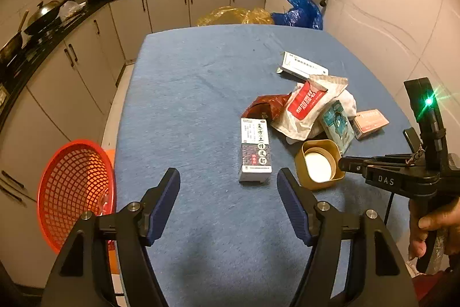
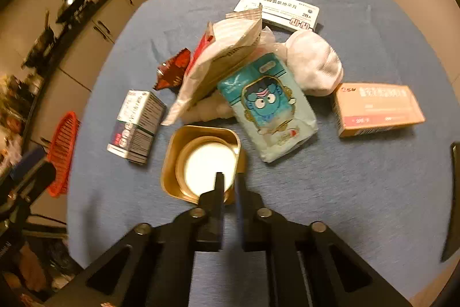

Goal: Collect trash
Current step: 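Grasp the gold round tin with the right tool while the left grasps the white medicine box, then carry the tin and medicine box with both tools over the wastebasket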

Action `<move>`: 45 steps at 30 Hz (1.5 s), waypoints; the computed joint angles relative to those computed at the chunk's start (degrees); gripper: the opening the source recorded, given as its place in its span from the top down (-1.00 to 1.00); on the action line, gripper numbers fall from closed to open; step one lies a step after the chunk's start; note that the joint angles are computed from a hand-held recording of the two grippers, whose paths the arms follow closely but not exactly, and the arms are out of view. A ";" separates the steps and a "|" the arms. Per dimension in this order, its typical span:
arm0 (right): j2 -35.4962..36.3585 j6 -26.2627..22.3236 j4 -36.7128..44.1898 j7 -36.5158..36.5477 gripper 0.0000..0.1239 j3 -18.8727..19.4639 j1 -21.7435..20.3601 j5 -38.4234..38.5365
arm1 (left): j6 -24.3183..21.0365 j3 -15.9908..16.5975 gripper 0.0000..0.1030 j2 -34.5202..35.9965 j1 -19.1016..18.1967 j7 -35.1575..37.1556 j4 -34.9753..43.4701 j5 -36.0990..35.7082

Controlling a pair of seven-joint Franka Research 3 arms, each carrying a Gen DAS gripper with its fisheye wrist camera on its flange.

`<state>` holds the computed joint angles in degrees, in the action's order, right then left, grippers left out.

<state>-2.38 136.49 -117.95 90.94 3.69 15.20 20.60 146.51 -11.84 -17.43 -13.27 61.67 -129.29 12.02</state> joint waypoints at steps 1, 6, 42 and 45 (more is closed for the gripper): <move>-0.23 -0.04 -0.12 -0.35 0.96 -0.09 -0.05 0.20 | -0.04 -0.23 -0.41 0.61 0.08 -0.16 0.42 0.37; -2.49 0.66 -1.68 -2.37 0.97 -0.52 -0.54 -0.57 | -0.66 -0.85 -0.47 5.60 0.03 -0.04 3.90 1.42; -4.23 -3.53 -4.35 -2.60 0.90 -0.79 -2.74 -4.98 | 0.07 -1.48 0.36 11.62 -0.84 -6.63 5.58 5.80; -5.08 -3.02 -5.05 -2.64 0.93 -0.83 -2.60 -4.74 | 0.56 -1.56 0.36 9.86 -0.90 -6.33 4.44 5.38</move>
<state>-7.46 133.47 -123.00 88.29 2.86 12.61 15.86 147.07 -13.40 -7.56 -14.16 55.34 -124.85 17.40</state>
